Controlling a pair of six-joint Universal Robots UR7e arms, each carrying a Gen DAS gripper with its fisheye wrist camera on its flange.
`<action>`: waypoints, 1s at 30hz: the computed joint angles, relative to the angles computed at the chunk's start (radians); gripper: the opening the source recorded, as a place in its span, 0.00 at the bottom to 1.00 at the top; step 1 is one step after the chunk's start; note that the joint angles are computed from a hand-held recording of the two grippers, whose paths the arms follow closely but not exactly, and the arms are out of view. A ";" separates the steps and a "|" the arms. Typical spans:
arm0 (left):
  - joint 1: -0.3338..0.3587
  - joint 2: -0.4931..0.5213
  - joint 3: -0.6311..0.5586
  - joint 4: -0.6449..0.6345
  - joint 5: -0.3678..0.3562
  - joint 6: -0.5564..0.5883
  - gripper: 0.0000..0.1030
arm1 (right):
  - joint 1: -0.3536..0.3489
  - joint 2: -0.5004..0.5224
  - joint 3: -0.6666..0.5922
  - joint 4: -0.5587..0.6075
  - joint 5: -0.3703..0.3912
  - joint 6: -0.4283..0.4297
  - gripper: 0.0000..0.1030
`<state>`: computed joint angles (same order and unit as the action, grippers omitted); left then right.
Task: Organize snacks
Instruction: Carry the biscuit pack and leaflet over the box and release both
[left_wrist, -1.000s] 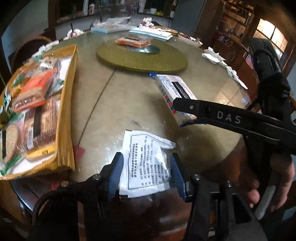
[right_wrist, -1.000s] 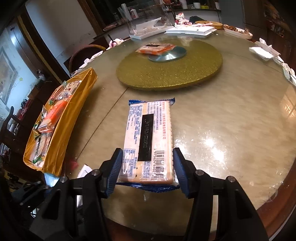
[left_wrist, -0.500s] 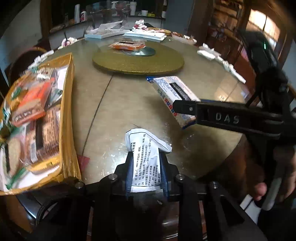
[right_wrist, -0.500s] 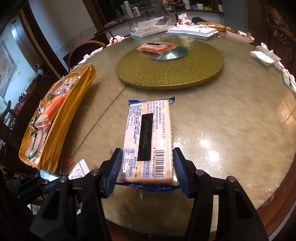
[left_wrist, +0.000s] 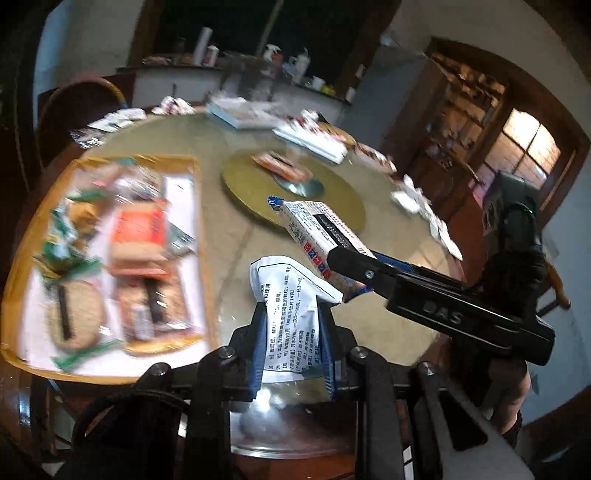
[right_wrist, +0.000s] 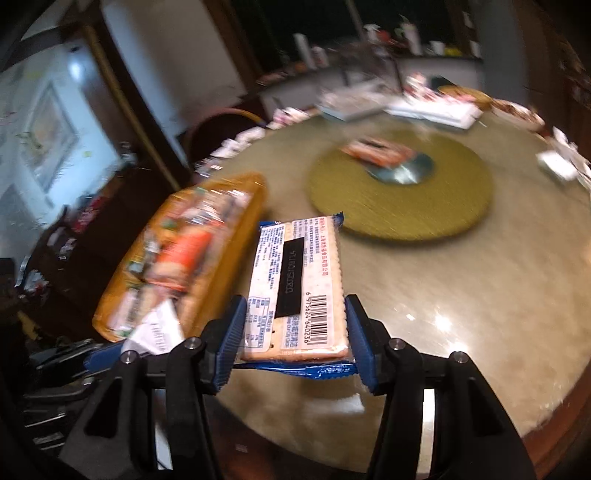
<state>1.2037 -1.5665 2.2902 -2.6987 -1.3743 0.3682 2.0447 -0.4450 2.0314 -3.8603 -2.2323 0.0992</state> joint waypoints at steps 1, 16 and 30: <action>0.004 -0.006 -0.009 0.001 0.001 -0.004 0.24 | 0.009 -0.001 -0.016 0.011 0.021 -0.011 0.54; 0.193 0.075 -0.214 -0.077 0.114 -0.071 0.24 | 0.033 0.159 -0.370 0.396 0.250 -0.100 0.54; 0.250 0.161 -0.278 -0.054 0.197 -0.086 0.24 | 0.060 0.264 -0.542 0.557 0.074 -0.188 0.53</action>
<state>1.4535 -1.4059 2.0125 -2.7532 -1.1770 0.2827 2.1051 -0.1809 1.4898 -3.3035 -2.1582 -0.0890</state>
